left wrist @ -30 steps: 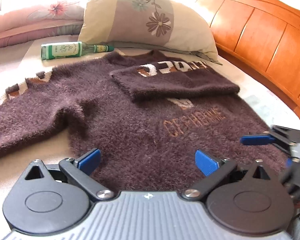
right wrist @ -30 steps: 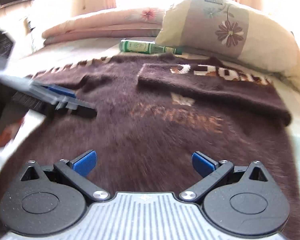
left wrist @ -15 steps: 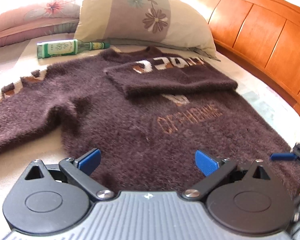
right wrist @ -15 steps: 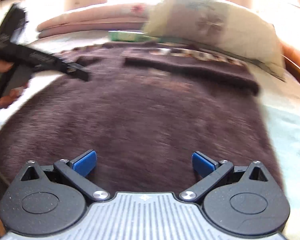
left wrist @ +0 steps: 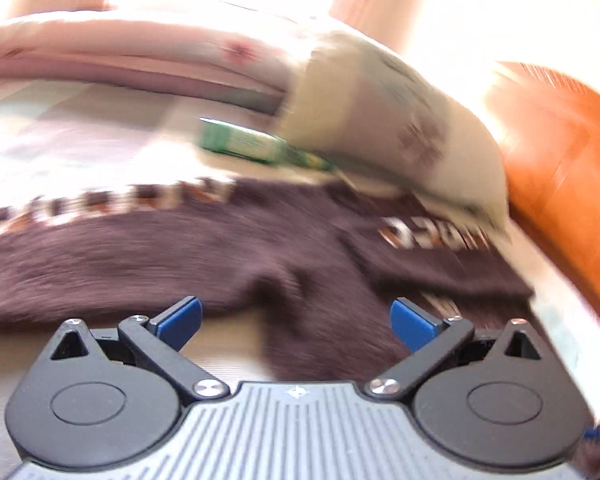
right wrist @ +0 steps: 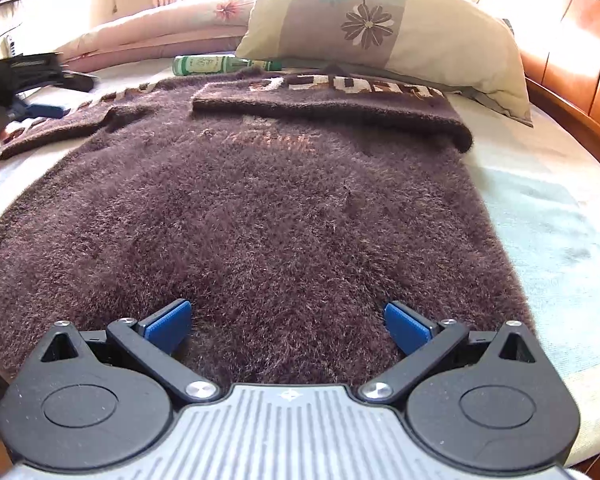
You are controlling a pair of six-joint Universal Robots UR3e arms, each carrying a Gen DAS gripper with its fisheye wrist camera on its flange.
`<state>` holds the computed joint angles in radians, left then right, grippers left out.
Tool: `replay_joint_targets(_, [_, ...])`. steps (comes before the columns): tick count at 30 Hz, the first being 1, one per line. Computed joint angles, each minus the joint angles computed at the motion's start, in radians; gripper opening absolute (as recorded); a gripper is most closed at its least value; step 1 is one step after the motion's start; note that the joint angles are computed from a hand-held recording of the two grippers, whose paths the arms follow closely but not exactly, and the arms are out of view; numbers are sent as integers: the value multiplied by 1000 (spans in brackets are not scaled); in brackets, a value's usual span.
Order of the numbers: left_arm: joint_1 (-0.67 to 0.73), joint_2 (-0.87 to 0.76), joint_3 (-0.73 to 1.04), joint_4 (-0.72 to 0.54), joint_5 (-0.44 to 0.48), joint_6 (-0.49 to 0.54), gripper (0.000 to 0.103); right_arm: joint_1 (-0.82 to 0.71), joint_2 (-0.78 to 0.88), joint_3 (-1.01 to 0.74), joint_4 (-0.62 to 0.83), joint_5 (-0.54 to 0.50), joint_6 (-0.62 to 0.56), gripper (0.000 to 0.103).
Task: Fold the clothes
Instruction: 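Grasp the cuff of the unfolded sleeve with the left gripper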
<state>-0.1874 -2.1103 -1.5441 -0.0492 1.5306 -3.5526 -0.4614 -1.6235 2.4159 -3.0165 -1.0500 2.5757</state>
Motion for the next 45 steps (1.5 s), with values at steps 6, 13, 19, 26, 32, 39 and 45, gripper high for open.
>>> replay_joint_targets(6, [211, 151, -329, 162, -142, -161, 100, 21, 35, 31, -117, -24, 68, 103])
replay_joint_targets(13, [453, 268, -528, 155, -334, -259, 100, 43, 47, 16, -124, -52, 96, 103])
replay_joint_targets(19, [585, 248, -647, 336, -438, -335, 101, 62, 72, 17, -172, -71, 130, 103])
replay_joint_targets(26, [565, 146, -610, 484, -399, -424, 101, 118, -29, -118, 131, -74, 154, 103])
replay_joint_targets(32, [581, 106, -627, 600, -379, -491, 101, 248, -56, -278, 310, 57, 114, 103])
replay_joint_targets(39, [664, -6, -658, 852, -438, -592, 101, 425, 70, -422, 337, 122, 122, 103])
replay_joint_targets(45, [663, -92, -645, 1002, -371, -691, 99, 466, 112, -448, 347, 99, 143, 103])
